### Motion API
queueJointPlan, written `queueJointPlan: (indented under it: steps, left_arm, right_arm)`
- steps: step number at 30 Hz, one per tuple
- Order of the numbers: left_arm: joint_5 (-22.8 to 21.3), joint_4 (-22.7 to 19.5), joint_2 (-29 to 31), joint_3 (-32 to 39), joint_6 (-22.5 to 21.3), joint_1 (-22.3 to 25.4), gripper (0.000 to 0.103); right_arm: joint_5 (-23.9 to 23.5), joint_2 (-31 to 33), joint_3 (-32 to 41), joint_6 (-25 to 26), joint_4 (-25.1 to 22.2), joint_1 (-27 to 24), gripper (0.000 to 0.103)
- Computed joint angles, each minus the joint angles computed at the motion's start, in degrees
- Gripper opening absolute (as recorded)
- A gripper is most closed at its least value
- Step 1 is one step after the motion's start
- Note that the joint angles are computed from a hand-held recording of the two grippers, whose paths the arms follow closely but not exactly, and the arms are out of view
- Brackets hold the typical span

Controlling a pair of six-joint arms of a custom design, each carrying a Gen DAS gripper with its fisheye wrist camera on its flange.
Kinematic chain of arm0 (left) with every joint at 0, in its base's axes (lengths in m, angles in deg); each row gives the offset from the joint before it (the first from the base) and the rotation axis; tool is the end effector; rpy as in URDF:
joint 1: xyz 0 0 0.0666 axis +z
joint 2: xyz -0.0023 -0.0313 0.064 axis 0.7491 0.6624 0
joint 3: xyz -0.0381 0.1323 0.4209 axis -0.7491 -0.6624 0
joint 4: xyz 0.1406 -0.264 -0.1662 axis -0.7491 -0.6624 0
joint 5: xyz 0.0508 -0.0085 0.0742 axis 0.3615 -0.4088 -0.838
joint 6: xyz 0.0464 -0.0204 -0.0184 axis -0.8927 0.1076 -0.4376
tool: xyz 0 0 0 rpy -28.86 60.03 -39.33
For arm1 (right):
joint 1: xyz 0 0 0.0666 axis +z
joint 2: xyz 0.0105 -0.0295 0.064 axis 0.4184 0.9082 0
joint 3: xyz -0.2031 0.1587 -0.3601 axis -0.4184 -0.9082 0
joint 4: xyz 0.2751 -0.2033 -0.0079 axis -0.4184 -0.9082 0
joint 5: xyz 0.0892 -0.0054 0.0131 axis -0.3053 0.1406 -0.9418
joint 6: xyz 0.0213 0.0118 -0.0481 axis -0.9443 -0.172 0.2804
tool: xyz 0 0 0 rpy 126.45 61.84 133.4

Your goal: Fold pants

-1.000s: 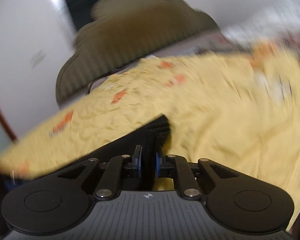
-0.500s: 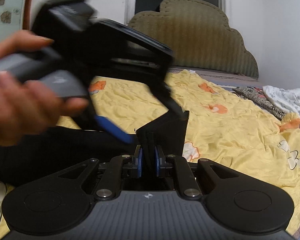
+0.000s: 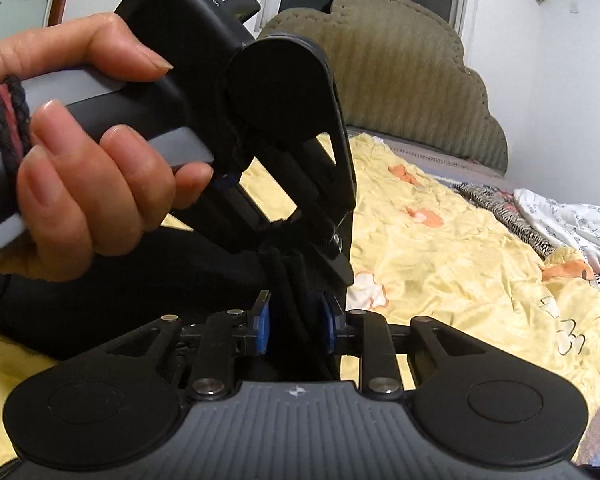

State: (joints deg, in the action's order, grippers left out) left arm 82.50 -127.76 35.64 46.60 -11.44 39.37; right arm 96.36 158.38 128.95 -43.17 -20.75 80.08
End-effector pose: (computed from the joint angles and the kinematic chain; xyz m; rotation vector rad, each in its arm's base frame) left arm 0.4835 -0.1042 0.3390 0.6888 2.6687 -1.1506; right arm 0.2773 0.3447 0.3016 0.2200 2.0246 -0.4077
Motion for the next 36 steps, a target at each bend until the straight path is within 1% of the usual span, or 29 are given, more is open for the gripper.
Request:
queueJointPlan:
  steps: [1, 2, 3, 5, 8, 10, 12, 16, 18, 20, 22, 24, 26, 28, 30, 31, 33, 34, 35, 36]
  left_arm:
    - [0.1, 0.3, -0.1, -0.2, 0.2, 0.2, 0.006]
    - [-0.1, 1.1, -0.4, -0.6, 0.5, 0.5, 0.004]
    - [-0.8, 2.4, -1.2, -1.3, 0.5, 0.8, 0.004]
    - [-2.0, 4.9, -3.0, -2.7, -0.6, 1.8, 0.004]
    - [-2.3, 6.2, -5.8, -4.1, -3.0, 4.7, 0.005]
    - [-2.9, 7.9, -8.2, -5.3, -5.6, 7.3, 0.005]
    - [-3.9, 9.9, -10.6, -6.7, -8.5, 10.2, 0.005]
    - [-6.7, 12.5, -13.2, -7.8, -12.9, 16.3, 0.005]
    - [-8.1, 13.5, -13.4, -7.8, -15.0, 19.4, 0.007]
    - [-10.5, 14.9, -13.1, -7.6, -16.9, 22.0, 0.008]
    - [-13.0, 16.3, -12.4, -7.2, -17.8, 24.2, 0.008]
    - [-15.4, 16.8, -10.8, -6.1, -18.4, 26.1, 0.008]
    - [-17.6, 17.5, -9.1, -5.0, -18.0, 27.6, 0.008]
    - [-18.8, 18.0, -7.8, -4.3, -18.1, 28.9, 0.008]
    - [-19.5, 17.7, -6.4, -3.2, -18.2, 30.0, 0.009]
    - [-20.0, 17.6, -6.0, -2.9, -18.5, 30.2, 0.015]
    - [-21.6, 17.5, -4.9, -2.0, -18.0, 30.9, 0.033]
    - [-21.9, 16.7, -4.4, -1.3, -17.6, 31.4, 0.040]
    - [-22.4, 16.5, -4.1, -0.7, -16.8, 32.1, 0.049]
    - [-21.5, 16.1, -3.5, 0.3, -16.1, 33.4, 0.053]
  right_arm:
    - [0.0, 0.2, 0.2, -0.3, -0.3, -0.1, 0.024]
    - [0.1, 0.3, 0.5, -0.4, -0.6, -0.1, 0.010]
    - [0.5, 0.5, 0.9, -0.4, -1.2, 0.1, 0.007]
    - [1.7, 0.6, 1.1, 1.6, -0.2, 0.9, 0.006]
    - [2.7, 0.6, 1.8, 7.2, 3.6, 2.1, 0.006]
    - [2.5, 0.6, 2.1, 12.9, 9.1, 2.7, 0.006]
    - [1.1, 0.8, 2.6, 18.5, 15.4, 3.3, 0.006]
    - [-4.7, 2.1, 4.0, 28.1, 27.0, 4.0, 0.006]
    - [-7.7, 3.6, 5.5, 31.7, 30.4, 4.0, 0.006]
    - [-10.9, 5.4, 7.7, 34.3, 32.0, 4.1, 0.006]
    - [-14.1, 7.5, 10.2, 36.9, 32.7, 3.9, 0.006]
    - [-17.1, 9.8, 13.3, 38.5, 32.0, 3.7, 0.006]
    - [-19.7, 12.0, 16.0, 39.8, 31.5, 3.6, 0.006]
    - [-21.4, 13.5, 18.0, 40.7, 30.9, 3.6, 0.006]
    - [-22.4, 15.3, 20.8, 40.9, 29.3, 3.8, 0.006]
    - [-22.7, 16.2, 22.1, 40.7, 28.4, 3.8, 0.006]
    - [-23.6, 17.2, 23.8, 39.8, 26.3, 3.3, 0.006]
    - [-24.3, 17.5, 24.5, 39.4, 25.0, 2.9, 0.006]
    - [-24.6, 17.6, 25.0, 38.7, 23.5, 2.8, 0.007]
    - [-25.2, 17.6, 25.3, 37.8, 22.5, 2.6, 0.012]
